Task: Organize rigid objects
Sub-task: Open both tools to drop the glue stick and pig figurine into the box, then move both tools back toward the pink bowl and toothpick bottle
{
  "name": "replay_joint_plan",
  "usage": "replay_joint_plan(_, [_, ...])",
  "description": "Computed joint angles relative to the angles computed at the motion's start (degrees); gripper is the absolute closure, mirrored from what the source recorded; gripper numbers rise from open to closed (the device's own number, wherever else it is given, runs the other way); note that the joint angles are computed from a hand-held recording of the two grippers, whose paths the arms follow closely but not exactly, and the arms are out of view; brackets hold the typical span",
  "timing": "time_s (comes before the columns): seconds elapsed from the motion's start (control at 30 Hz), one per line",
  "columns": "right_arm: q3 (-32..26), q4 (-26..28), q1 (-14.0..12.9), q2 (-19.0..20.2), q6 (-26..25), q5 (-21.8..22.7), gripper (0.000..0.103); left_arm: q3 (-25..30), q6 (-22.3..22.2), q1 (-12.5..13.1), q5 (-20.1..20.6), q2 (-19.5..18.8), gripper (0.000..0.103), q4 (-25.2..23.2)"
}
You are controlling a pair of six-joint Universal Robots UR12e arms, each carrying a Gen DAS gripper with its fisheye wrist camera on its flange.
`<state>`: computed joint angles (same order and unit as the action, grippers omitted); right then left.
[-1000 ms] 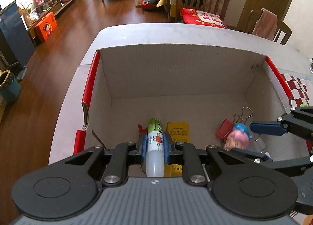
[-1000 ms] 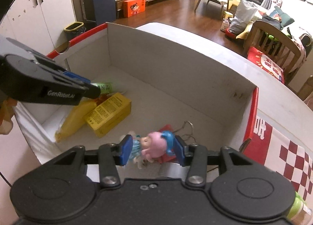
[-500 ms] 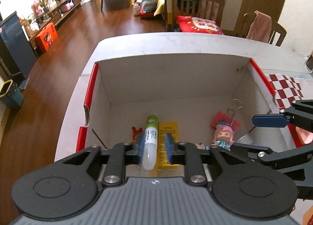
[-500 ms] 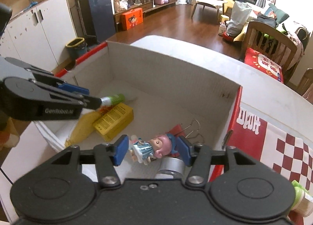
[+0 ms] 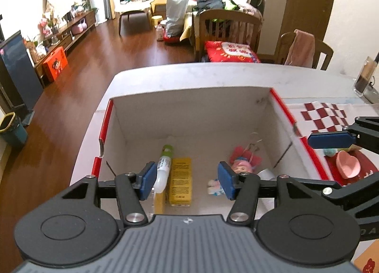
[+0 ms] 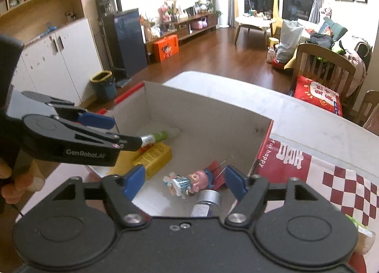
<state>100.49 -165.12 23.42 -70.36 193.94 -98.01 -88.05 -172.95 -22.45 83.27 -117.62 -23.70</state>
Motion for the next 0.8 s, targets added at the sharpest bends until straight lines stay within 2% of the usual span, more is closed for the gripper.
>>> replay_joint_plan(0.03, [0.62,-0.78,-0.07,-0.47,0.15,0.25,0.021,-0.33,-0.06,-0.10,-0.25,0.30,0.047,0.48])
replay_joint_plan(0.13, [2.40,-3.09,-0.23,-1.73,0.49,0.61,0.013,-1.28,-0.40,-0.46,-0.80,1.14,0.036,2.30])
replay_joint_plan(0.33, [6.33,-7.44,-0.79,-4.55,1.09,1.49,0.006,-3.33,0.03,-1.52,-2.59,2.79,0.036,6.55])
replay_joint_plan(0.43, [8.79,-9.37,-1.32,-6.39,1.91,1.57,0.002,-4.01,0.16,-2.26,-3.62,3.29,0.030,7.88])
replay_joint_plan(0.63, [13.62,-12.41,-2.87,-10.09,2.17,0.56,0.001,-4.51,0.04,-4.26,-4.76,3.30,0.025,10.02])
replay_joint_plan(0.73, [16.08,-13.15,-3.72,-12.05,2.10,-0.39,0.001,-5.37,-0.70,-5.72,-2.90,3.00,0.024,14.79])
replay_joint_plan(0.8, [17.61,-13.52,-4.30,-13.16,2.44,-1.13,0.001,-5.79,-1.59,-6.50,-2.65,2.58,0.020,18.07])
